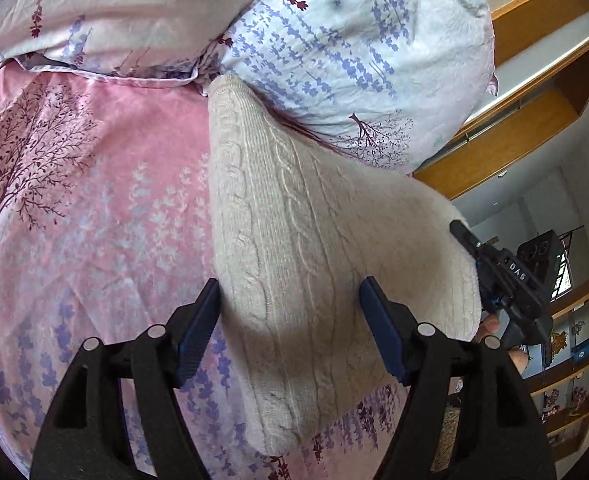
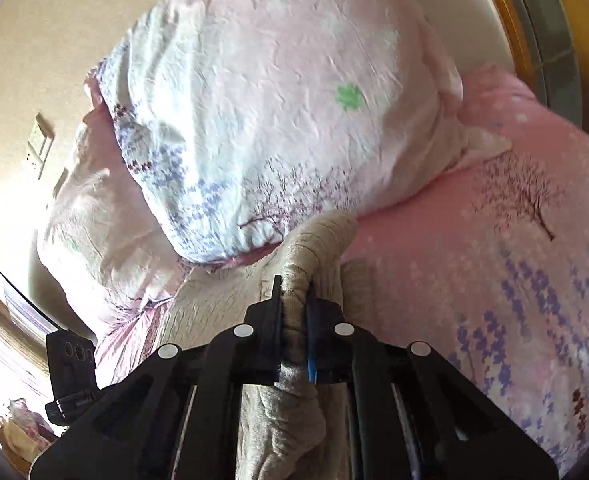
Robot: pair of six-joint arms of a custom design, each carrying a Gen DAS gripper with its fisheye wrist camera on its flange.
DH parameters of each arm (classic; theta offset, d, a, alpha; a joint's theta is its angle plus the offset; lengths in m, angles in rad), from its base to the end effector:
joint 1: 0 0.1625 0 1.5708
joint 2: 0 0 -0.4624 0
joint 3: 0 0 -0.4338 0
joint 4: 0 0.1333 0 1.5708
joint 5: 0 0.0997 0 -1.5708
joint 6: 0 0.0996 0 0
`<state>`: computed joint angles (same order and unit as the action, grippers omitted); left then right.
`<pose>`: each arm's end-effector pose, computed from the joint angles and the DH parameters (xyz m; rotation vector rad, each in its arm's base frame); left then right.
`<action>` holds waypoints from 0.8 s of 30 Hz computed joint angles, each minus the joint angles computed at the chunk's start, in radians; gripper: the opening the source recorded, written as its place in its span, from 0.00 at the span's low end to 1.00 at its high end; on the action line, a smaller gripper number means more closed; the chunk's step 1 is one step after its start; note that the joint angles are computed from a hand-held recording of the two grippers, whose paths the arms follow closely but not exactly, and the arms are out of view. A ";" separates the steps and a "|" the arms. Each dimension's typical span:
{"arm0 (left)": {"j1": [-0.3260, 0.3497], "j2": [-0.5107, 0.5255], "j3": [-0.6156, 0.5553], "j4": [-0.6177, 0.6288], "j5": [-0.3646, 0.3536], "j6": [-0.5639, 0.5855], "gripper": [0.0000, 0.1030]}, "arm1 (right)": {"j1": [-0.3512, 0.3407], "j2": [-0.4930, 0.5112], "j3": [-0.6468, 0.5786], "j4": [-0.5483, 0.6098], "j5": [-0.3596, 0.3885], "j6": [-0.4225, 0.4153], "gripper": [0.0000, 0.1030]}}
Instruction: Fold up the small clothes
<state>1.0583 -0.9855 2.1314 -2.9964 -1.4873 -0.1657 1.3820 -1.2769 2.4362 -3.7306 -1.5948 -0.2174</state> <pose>-0.1500 -0.5553 0.0848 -0.5159 -3.0505 0.4537 0.0450 -0.4618 0.2377 0.0200 -2.5830 1.3767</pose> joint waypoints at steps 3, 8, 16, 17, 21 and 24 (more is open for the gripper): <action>-0.002 0.003 -0.004 0.014 -0.015 0.011 0.68 | -0.006 0.027 -0.021 0.024 -0.108 0.017 0.09; 0.002 0.008 -0.014 0.038 -0.024 0.010 0.68 | -0.099 0.025 -0.032 0.149 -0.062 0.134 0.13; 0.009 -0.044 0.042 0.015 -0.055 0.002 0.67 | -0.196 -0.151 0.154 0.120 0.158 0.102 0.52; 0.007 -0.051 0.052 0.012 -0.050 -0.002 0.63 | -0.204 -0.160 0.172 0.123 0.169 0.088 0.52; 0.000 -0.060 0.074 0.018 -0.038 -0.009 0.52 | -0.203 -0.147 0.211 0.126 0.181 0.037 0.40; -0.003 -0.057 0.077 0.021 -0.043 -0.008 0.28 | -0.172 -0.104 0.204 0.096 0.135 0.014 0.09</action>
